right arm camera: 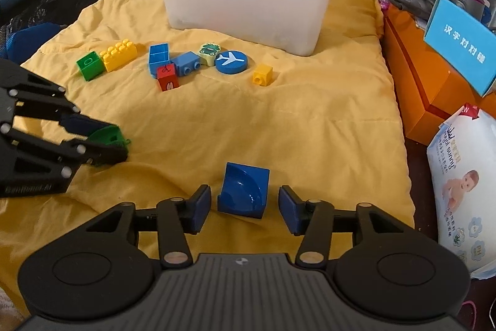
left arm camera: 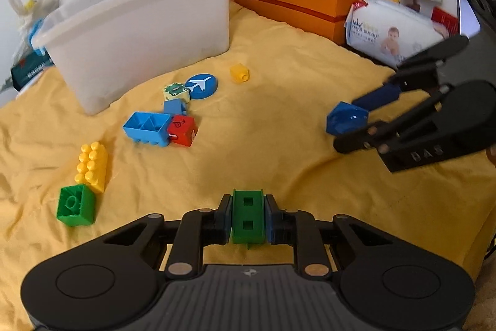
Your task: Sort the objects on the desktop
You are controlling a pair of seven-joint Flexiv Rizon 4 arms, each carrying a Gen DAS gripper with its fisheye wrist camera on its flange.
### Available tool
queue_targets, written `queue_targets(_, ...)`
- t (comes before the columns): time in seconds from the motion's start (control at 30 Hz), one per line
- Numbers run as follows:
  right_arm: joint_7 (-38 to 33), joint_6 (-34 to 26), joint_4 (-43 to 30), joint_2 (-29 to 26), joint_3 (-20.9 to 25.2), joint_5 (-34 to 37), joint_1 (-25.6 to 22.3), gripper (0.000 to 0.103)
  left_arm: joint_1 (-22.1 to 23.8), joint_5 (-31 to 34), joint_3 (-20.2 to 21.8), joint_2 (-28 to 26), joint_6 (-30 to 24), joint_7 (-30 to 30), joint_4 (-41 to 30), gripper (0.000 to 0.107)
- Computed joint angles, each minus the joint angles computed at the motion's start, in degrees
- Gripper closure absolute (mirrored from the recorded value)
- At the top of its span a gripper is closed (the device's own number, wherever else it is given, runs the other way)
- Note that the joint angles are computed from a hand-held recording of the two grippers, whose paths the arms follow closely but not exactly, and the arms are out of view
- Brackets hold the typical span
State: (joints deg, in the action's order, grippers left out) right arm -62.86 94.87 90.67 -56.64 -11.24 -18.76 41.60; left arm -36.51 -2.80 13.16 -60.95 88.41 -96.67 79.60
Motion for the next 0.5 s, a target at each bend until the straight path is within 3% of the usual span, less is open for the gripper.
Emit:
queue_targets(0.1, 0.1, 0.0, 0.2, -0.2, -2.2, 0.0, 1.6, 0.067, -1.9, -0.9, 2.1, 0.3, -1.6, -3.2, 0.2, 0.083)
queue_targets(0.2, -0.8, -0.5, 0.7, -0.4, -5.1, -1.2, 3.9, 0.068, -1.8, -1.1, 2.3, 1.1, -2.2, -5.8, 0.9, 0.083)
queue_targets(0.27, -1.6, -0.8, 0.2, -0.1, -3.5, -1.7, 2.6, 0.068, -1.5, -1.0, 2.4, 2.1, -0.9, -7.6, 1.8, 0.083)
queue_targets(0.37, -1.7, 1.0, 0.1, 0.1, -5.3, -1.3, 3.7, 0.068, -3.3, -1.0, 6.4, 3.0, 1.2, -10.6, 2.0, 0.083)
queue_targets(0.5, -2.8, 1.1, -2.7, 0.4, -3.7, -1.1, 1.8, 0.068, -5.7, -1.0, 13.0, 2.8, 1.8, -12.7, -0.4, 0.083)
